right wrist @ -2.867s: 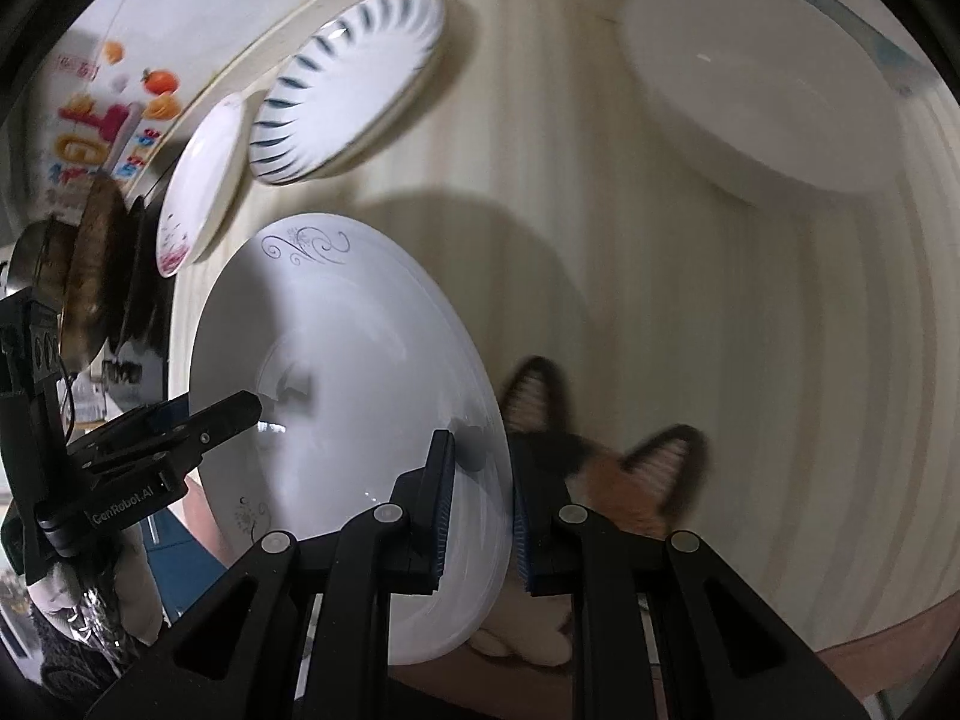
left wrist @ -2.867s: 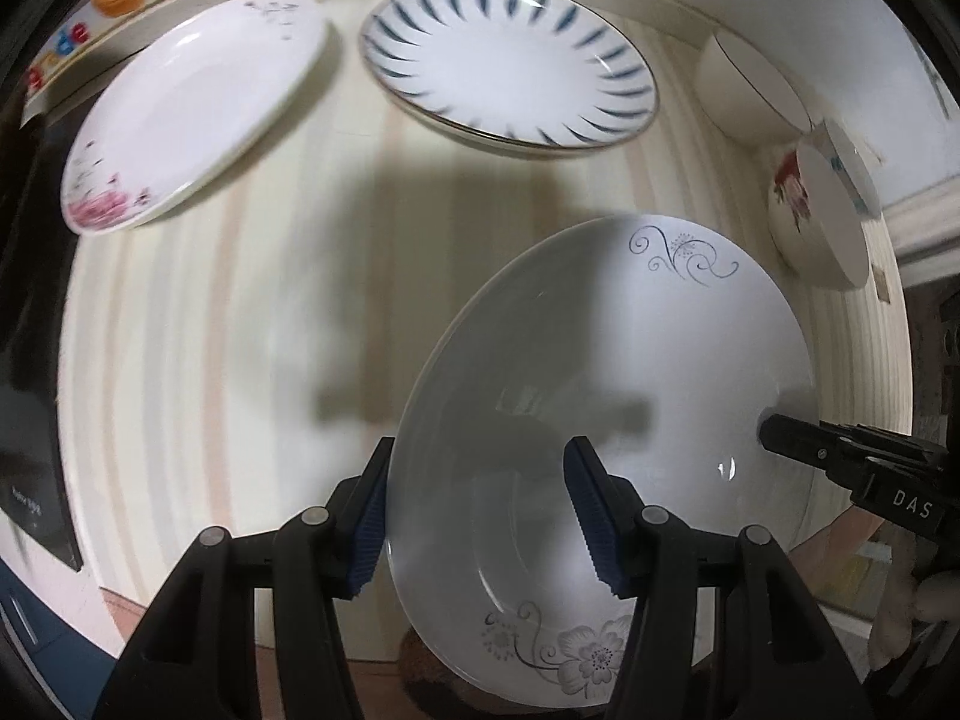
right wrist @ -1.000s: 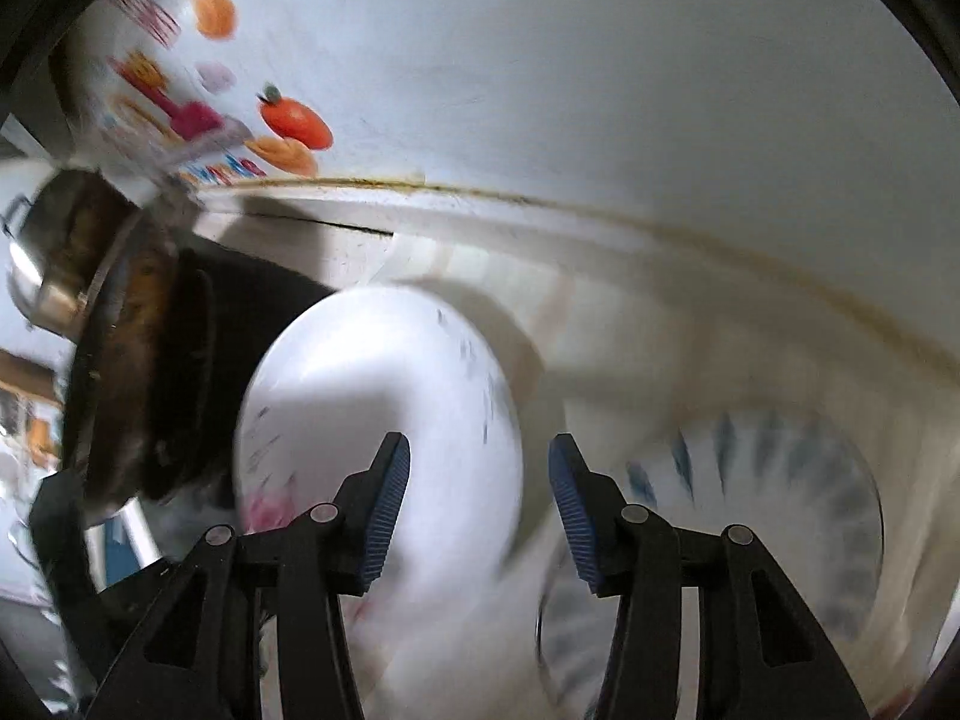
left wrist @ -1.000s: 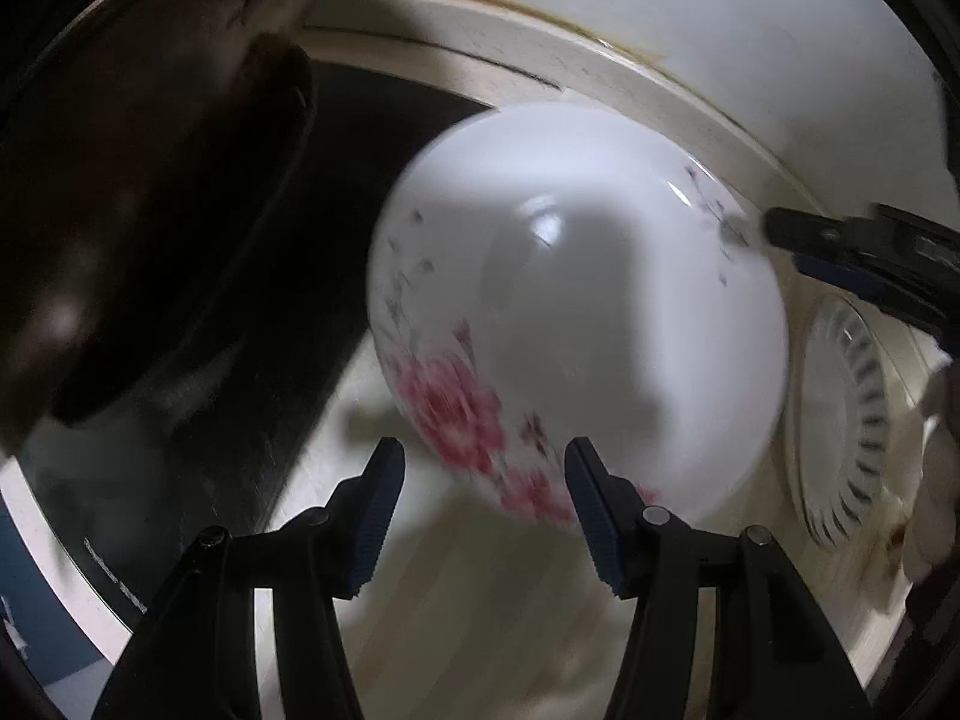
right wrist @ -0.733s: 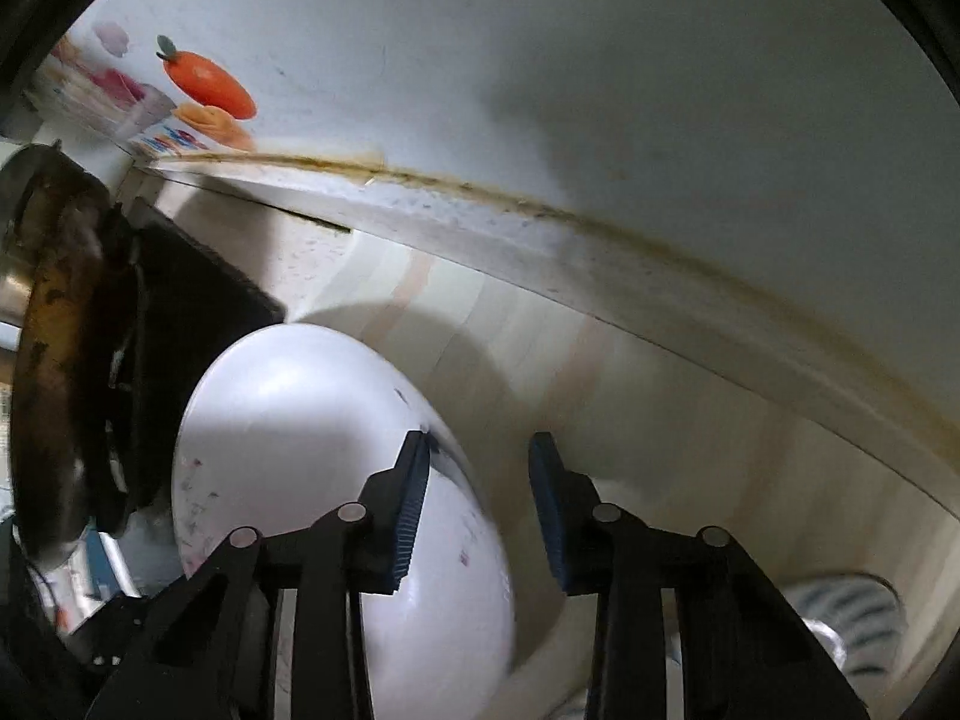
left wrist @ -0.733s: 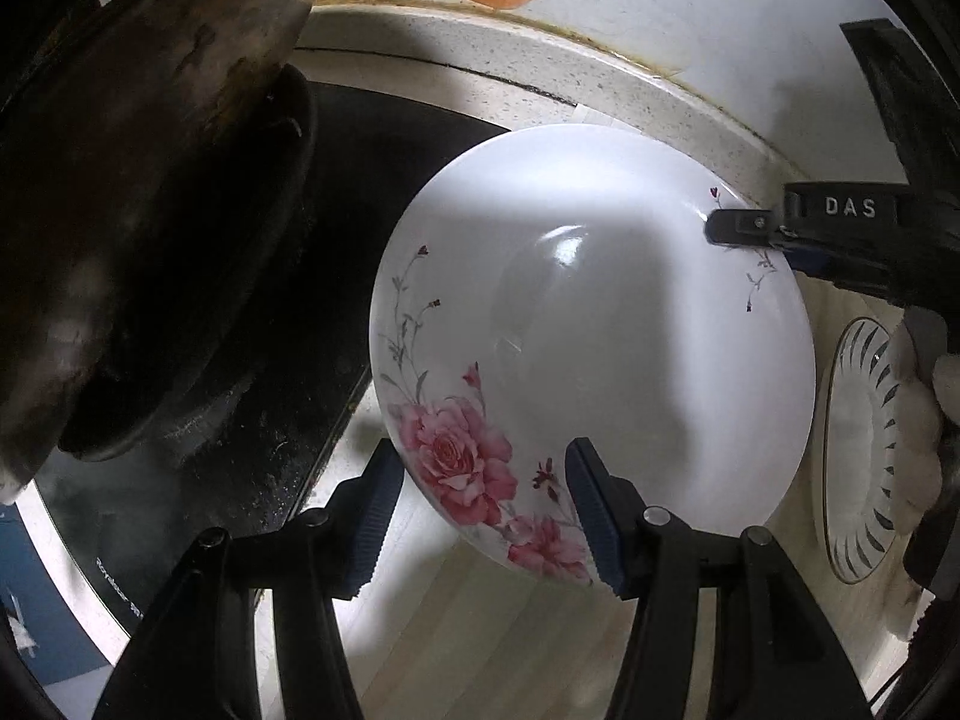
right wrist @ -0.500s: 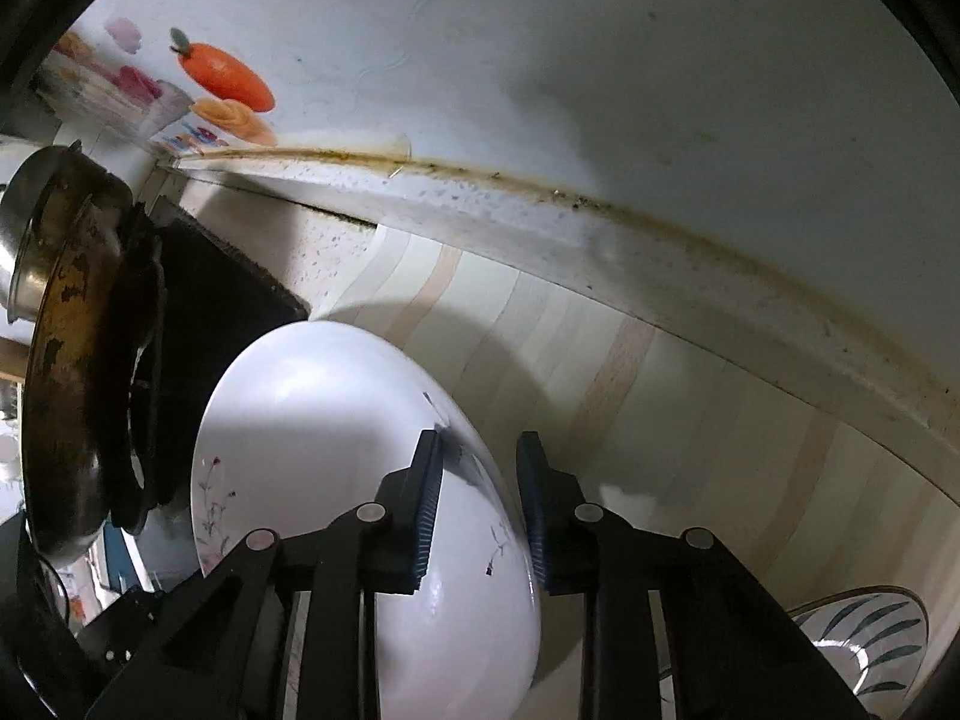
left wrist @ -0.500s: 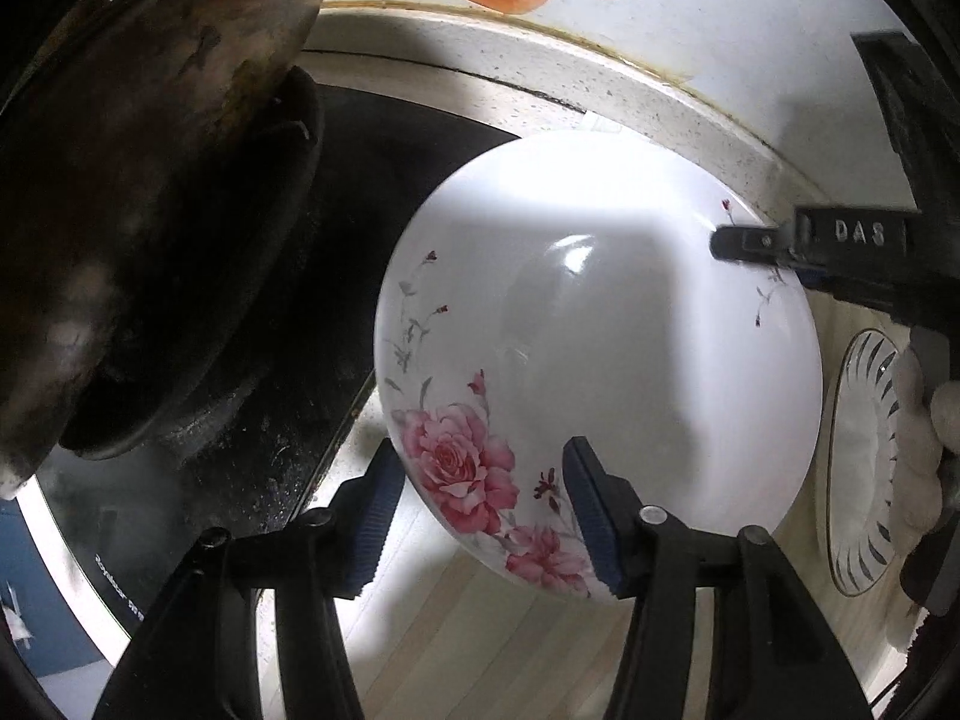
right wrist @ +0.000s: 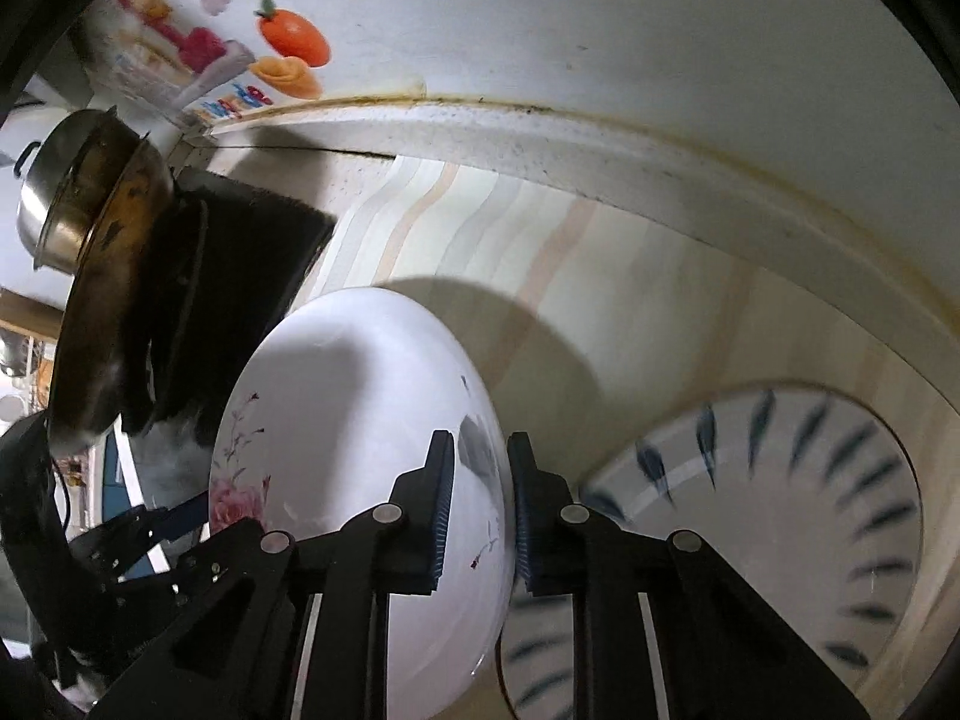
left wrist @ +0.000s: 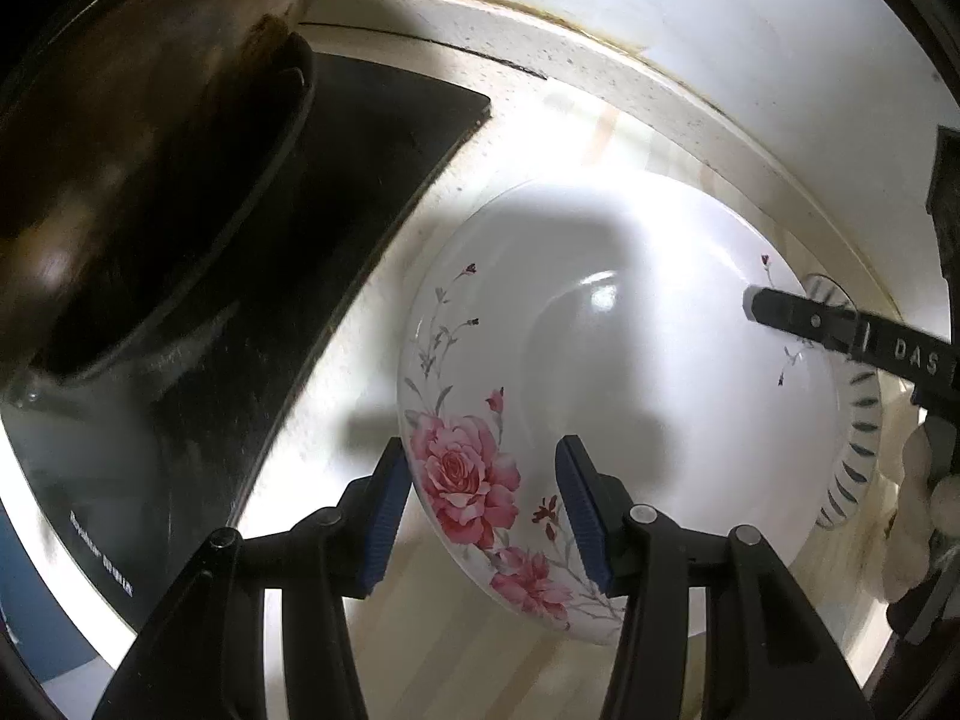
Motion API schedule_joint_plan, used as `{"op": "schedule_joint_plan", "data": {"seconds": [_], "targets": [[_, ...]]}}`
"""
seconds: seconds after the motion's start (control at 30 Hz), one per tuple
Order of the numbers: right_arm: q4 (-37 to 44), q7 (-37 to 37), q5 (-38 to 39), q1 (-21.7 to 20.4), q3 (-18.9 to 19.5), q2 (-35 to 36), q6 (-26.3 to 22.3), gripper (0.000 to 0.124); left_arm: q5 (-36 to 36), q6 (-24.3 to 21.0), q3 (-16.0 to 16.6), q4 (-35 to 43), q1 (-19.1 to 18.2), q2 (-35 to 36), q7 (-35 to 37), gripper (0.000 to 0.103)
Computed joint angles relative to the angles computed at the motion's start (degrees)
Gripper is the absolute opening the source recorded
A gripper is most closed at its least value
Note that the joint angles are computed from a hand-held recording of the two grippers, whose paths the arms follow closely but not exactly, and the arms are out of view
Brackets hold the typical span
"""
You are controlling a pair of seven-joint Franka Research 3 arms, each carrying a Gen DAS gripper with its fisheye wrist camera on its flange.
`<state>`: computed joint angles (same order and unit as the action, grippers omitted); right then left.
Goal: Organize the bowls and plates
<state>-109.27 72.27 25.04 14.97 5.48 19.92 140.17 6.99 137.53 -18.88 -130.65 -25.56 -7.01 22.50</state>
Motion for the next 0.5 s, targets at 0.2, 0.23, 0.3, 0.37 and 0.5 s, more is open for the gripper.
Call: {"op": "schedule_joint_plan", "data": {"seconds": [0.2,0.23,0.3,0.37,0.5], "targets": [[-7.9,-2.1,3.4,-0.8,0.2,-7.0,1.4,0.02,0.6,-0.4,-0.9,0.5,-1.1,-2.4,-1.1,0.047],[-9.6,-2.6,4.4,-0.9,0.2,-8.6,1.8,0.02,0.9,-0.8,-1.0,0.8,-1.2,-2.6,-1.0,0.047],[-12.4,-3.6,6.4,-1.3,-0.1,-11.7,1.6,0.02,1.0,-2.3,-1.5,1.7,-1.9,-3.7,-0.8,0.047],[-15.5,-4.2,7.7,-1.5,-0.6,-15.0,1.4,0.02,1.3,-3.9,-2.1,2.9,-2.6,-4.5,-0.7,0.047],[-23.3,-5.3,10.7,-1.7,-2.2,-24.0,1.2,0.02,2.6,-5.8,-3.1,5.9,-3.9,-4.2,0.3,0.047]]}}
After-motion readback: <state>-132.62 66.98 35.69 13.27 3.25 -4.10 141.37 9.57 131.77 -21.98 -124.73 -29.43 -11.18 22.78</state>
